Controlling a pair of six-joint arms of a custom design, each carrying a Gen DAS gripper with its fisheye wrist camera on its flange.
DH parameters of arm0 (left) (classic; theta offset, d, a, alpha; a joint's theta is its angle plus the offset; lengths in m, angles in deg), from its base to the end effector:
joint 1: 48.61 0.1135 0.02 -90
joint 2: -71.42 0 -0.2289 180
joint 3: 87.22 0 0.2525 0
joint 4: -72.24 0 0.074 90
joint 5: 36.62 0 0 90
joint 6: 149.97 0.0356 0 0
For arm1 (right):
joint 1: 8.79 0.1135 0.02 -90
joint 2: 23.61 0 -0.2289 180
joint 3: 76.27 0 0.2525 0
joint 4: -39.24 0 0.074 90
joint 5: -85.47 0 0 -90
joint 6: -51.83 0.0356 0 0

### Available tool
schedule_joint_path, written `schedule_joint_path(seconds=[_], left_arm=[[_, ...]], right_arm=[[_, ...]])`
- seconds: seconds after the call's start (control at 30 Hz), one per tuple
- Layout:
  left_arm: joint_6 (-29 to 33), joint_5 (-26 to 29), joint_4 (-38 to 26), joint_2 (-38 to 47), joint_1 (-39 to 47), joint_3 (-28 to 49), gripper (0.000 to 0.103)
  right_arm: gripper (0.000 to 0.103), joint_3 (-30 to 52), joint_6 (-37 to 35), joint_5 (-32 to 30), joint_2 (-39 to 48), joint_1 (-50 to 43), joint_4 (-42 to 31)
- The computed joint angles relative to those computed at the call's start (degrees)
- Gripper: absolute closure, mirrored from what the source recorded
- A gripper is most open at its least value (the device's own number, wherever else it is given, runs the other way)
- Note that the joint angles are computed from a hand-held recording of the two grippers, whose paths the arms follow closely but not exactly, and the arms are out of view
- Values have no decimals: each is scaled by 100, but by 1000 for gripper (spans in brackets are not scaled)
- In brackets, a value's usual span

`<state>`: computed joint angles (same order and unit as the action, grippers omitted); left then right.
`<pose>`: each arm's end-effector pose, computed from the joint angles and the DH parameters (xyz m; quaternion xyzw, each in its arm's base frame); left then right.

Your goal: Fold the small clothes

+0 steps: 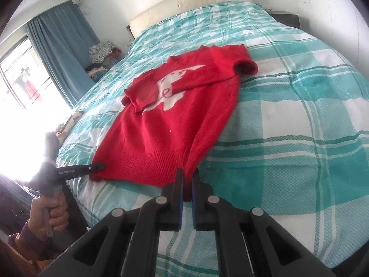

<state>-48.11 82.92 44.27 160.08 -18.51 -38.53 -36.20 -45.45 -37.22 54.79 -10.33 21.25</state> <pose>0.2230 0.1090 0.0828 -0.1023 0.9448 -0.1674 0.2623 0.2301 0.0130 0.0946 -0.1274 0.9132 0.2472 0.2979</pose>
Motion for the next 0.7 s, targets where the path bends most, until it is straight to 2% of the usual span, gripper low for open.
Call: schedule_joint_path(seconds=[0.07, 0.13, 0.2, 0.3, 0.4, 0.6, 0.63, 0.7], left_arm=[[348, -102, -327, -514, 220, -178, 100], [543, -89, -561, -564, 401, -161, 100], [458, -279, -281, -328, 307, -212, 100], [160, -464, 246, 436, 149, -106, 100], [-64, -689, 733, 553, -85, -254, 99], [-151, -565, 868, 490, -30, -358, 95], [-137, -513, 837, 419, -1, -390, 92], [-43, -380, 685, 176, 68, -491, 78]], right_arm=[[99, 7, -86, 1, -193, -19, -348], [99, -30, -180, 29, -312, -12, -567], [99, -66, -194, 137, -126, 74, -476], [99, 1, -70, 541, 763, 307, 91], [99, 102, -6, 670, 1506, 304, 469], [99, 111, -7, 838, 1669, 388, 679], [98, 85, -8, 865, 1615, 399, 674], [95, 36, -14, 830, 1507, 349, 596]])
